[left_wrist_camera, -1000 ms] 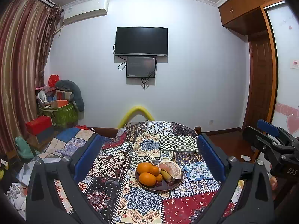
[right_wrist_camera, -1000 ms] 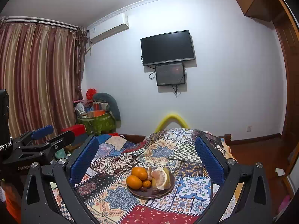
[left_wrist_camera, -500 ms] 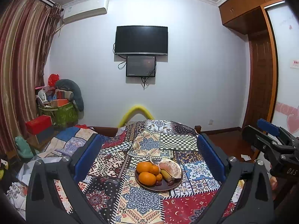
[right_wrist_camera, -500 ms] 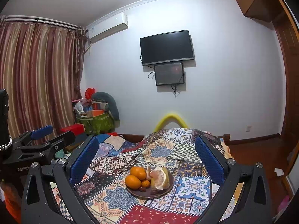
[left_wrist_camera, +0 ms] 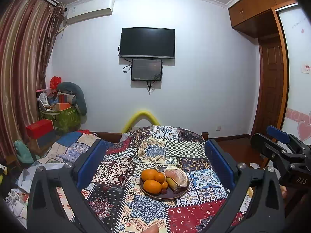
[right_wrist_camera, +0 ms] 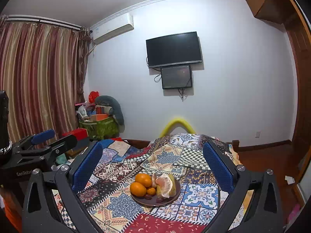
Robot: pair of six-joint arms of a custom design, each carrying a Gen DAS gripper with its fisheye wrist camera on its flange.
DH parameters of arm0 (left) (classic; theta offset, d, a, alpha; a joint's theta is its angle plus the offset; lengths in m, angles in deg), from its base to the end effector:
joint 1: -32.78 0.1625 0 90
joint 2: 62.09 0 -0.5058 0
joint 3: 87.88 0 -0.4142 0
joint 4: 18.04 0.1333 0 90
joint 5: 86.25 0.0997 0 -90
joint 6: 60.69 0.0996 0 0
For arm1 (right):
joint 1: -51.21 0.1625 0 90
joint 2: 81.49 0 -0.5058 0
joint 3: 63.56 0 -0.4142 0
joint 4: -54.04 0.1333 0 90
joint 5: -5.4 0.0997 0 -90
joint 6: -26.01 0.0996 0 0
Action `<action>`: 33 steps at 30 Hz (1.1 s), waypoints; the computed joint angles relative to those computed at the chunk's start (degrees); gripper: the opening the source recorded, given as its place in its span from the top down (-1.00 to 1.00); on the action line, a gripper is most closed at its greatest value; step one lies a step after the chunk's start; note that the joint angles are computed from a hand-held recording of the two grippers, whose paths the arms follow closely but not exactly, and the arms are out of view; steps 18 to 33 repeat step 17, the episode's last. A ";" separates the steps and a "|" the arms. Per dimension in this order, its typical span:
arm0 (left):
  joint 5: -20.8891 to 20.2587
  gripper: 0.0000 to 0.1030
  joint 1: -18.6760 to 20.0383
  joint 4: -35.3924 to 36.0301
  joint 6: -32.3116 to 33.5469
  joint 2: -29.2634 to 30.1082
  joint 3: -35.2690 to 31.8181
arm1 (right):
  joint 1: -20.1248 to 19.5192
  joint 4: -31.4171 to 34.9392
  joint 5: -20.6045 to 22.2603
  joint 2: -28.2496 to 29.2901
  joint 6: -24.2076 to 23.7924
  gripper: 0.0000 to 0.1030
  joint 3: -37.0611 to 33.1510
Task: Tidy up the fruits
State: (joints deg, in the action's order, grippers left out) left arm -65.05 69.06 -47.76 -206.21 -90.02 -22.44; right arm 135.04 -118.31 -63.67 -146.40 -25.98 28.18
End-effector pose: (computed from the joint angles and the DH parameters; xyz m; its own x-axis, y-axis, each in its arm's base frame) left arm -0.5092 -0.6543 0.0435 -0.7284 -0.1649 -0.6651 0.6328 0.2105 -0.7452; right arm 0.0908 -0.7312 0.4631 -0.6393 -0.5619 0.5250 -0.7191 0.1950 -0.6670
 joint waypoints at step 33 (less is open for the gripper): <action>0.35 -1.00 0.16 4.42 -3.16 0.76 -1.77 | 0.17 -0.23 -0.93 0.39 -0.50 -1.00 -0.26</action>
